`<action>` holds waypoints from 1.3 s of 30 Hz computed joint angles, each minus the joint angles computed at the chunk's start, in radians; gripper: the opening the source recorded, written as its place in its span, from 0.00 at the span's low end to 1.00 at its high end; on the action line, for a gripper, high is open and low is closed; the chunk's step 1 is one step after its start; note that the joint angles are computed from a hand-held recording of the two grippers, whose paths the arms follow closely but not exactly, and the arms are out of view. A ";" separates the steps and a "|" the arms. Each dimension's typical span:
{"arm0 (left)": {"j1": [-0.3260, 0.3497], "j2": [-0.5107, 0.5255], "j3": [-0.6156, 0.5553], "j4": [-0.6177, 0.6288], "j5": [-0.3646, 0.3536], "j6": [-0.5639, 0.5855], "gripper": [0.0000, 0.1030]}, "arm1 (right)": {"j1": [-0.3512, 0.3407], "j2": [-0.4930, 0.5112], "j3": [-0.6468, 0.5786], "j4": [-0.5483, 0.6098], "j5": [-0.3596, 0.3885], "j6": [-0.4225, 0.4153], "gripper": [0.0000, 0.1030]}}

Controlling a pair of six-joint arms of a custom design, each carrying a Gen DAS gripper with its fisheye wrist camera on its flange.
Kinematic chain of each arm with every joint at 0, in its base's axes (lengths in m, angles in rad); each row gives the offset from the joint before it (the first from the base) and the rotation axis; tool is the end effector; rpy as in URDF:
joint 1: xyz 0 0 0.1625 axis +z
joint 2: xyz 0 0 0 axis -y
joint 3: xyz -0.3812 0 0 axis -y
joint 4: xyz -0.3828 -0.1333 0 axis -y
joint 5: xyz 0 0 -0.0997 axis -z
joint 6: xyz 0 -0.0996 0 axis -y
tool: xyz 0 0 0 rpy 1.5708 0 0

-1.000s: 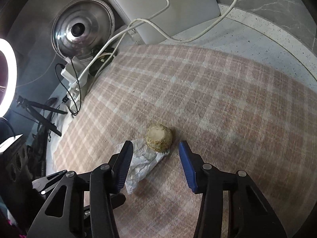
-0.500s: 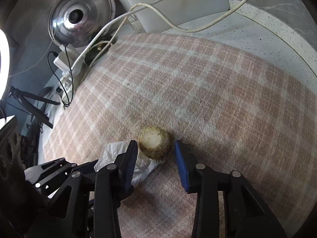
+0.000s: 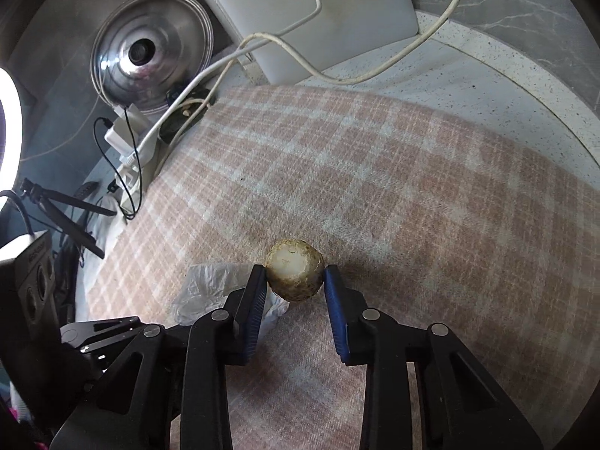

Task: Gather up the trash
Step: 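Grasp the white tissue with the left tool while the right tool grasps the gold-foil ball, then carry the tissue and gold-foil ball down over the blue wastebasket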

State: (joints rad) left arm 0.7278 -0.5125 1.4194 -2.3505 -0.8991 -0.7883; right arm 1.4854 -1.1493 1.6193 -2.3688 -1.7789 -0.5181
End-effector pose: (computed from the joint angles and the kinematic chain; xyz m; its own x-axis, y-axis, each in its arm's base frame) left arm -0.3607 -0.5829 -0.0420 -0.8508 -0.0188 -0.5252 0.1947 0.9169 -0.3483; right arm 0.0592 -0.6304 0.2768 -0.8820 -0.3370 0.3295 -0.4098 0.8936 -0.1830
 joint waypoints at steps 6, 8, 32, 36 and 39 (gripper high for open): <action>-0.020 -0.050 0.067 -0.022 0.010 -0.028 0.02 | -0.002 -0.049 0.040 -0.023 0.009 0.002 0.28; -0.030 -0.070 0.094 -0.029 0.017 -0.040 0.02 | 0.000 -0.063 0.058 -0.034 0.002 -0.004 0.28; -0.176 -0.333 0.430 -0.029 0.056 -0.190 0.02 | 0.038 -0.334 0.361 -0.093 0.001 0.009 0.29; -0.211 -0.385 0.497 -0.018 0.048 -0.231 0.02 | 0.043 -0.400 0.431 -0.103 -0.004 0.019 0.29; -0.236 -0.420 0.546 -0.011 0.040 -0.255 0.02 | 0.045 -0.456 0.490 -0.110 -0.005 0.032 0.29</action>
State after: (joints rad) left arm 0.4915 -0.9326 1.9654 -2.3615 -0.8594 -1.0429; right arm 1.5307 -1.6052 2.1091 -2.4792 -1.7837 -0.4866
